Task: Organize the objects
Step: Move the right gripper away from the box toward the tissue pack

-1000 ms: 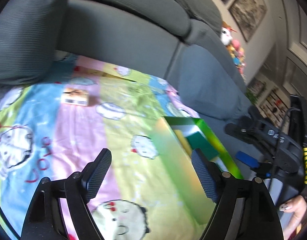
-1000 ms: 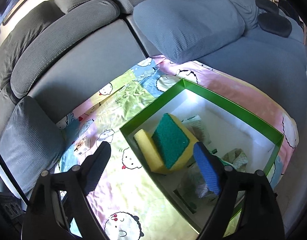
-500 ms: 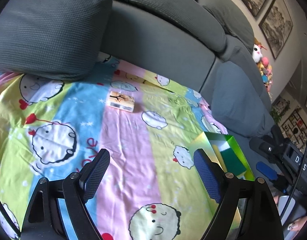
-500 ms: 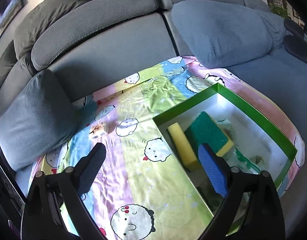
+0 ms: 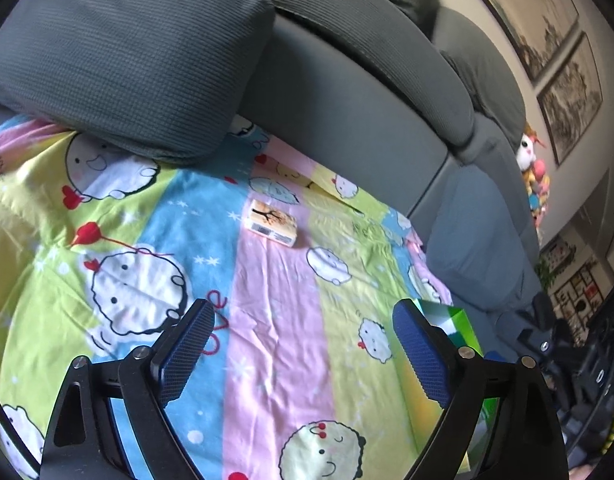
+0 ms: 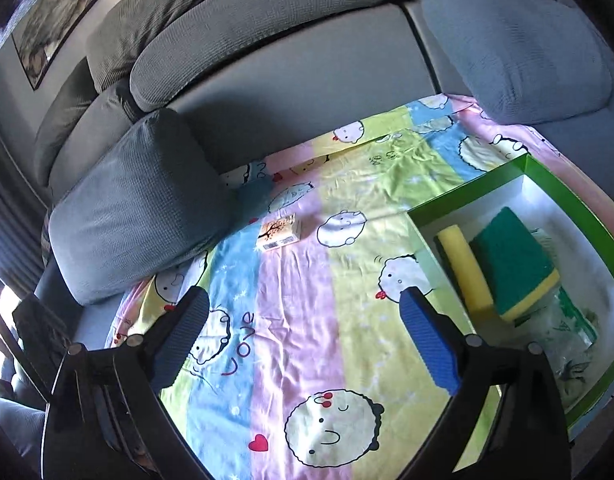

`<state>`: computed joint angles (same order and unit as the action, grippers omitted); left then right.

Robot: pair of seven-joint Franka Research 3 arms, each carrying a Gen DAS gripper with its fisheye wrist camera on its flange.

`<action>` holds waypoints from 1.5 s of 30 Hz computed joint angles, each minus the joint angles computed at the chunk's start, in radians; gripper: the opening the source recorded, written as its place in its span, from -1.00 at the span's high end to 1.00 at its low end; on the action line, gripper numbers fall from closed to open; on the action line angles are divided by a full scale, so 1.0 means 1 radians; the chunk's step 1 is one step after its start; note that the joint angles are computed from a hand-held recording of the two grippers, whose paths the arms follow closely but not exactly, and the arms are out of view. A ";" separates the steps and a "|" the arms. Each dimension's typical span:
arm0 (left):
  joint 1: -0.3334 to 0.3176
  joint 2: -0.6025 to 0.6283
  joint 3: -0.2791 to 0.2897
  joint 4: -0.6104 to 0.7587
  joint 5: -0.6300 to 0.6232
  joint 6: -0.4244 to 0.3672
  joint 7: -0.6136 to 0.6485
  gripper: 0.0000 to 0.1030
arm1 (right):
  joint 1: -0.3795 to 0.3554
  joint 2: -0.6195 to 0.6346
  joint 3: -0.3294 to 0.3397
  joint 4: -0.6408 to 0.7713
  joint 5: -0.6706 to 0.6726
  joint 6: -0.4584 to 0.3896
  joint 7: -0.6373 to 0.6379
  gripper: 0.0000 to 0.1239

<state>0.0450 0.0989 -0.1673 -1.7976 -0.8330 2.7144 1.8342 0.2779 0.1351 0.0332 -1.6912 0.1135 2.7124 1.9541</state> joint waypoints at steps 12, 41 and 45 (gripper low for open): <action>0.009 0.015 0.023 -0.001 0.116 0.034 -0.143 -0.86 | 0.046 0.046 -0.018 0.035 -0.117 0.083 0.087 -0.63; 0.046 0.024 0.011 0.001 0.180 0.017 -0.210 -0.87 | 0.147 0.201 -0.108 0.222 -0.387 -0.131 0.305 -0.64; 0.047 0.023 0.008 -0.001 0.178 0.018 -0.200 -0.87 | 0.146 0.212 -0.104 0.236 -0.418 -0.153 0.315 -0.64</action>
<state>0.0917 0.1215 -0.1597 -1.7988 -0.6553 2.7326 1.6339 0.4243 0.3472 -0.0705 -1.4548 -0.3047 2.5599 2.2688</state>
